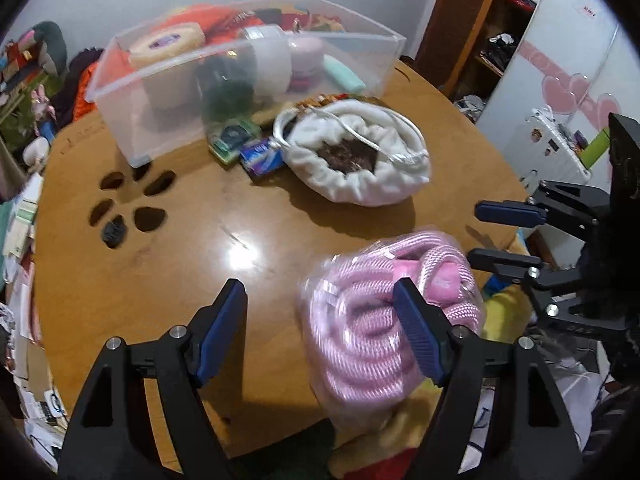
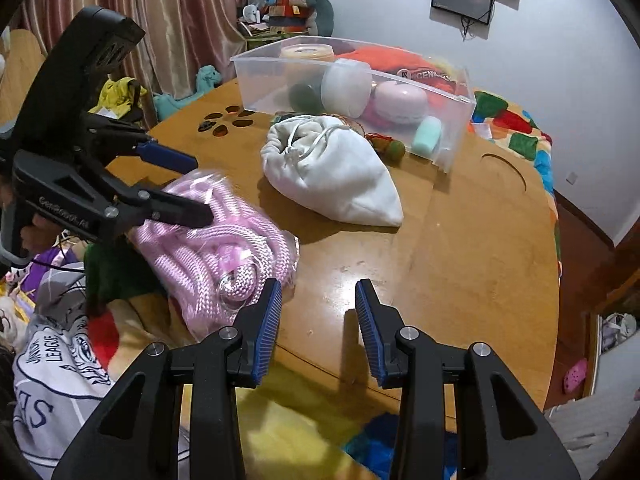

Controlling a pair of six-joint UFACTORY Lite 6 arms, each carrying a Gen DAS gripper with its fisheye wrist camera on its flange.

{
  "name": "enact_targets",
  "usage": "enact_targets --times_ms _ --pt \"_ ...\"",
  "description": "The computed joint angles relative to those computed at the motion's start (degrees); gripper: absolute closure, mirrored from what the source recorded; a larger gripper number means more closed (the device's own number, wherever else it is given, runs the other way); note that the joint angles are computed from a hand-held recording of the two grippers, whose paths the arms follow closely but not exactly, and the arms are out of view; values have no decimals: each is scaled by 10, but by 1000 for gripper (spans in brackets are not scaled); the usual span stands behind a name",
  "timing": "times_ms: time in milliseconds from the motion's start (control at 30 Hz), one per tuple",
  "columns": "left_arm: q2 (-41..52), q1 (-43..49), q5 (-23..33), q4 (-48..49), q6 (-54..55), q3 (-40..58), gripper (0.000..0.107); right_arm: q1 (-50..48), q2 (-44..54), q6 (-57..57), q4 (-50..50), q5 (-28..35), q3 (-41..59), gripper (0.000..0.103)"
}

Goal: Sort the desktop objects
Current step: 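Grasp the bagged pink rope with the left tool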

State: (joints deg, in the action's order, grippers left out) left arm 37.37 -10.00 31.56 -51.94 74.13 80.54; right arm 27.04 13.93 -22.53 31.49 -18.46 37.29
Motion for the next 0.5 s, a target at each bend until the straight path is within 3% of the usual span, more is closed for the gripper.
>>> enact_targets --times_ms 100,200,367,433,500 --pt "-15 -4 15 -6 18 -21 31 -4 19 27 -23 6 14 72" --pt "-40 -14 -10 -16 38 -58 31 10 52 2 11 -15 31 76" --pt "-28 -8 -12 -11 18 -39 31 -7 62 15 -8 -3 47 76" --pt "-28 -13 -38 -25 27 -43 31 -20 54 36 -27 2 45 76" --pt "-23 -19 -69 -48 49 -45 23 -30 31 61 -53 0 30 76"
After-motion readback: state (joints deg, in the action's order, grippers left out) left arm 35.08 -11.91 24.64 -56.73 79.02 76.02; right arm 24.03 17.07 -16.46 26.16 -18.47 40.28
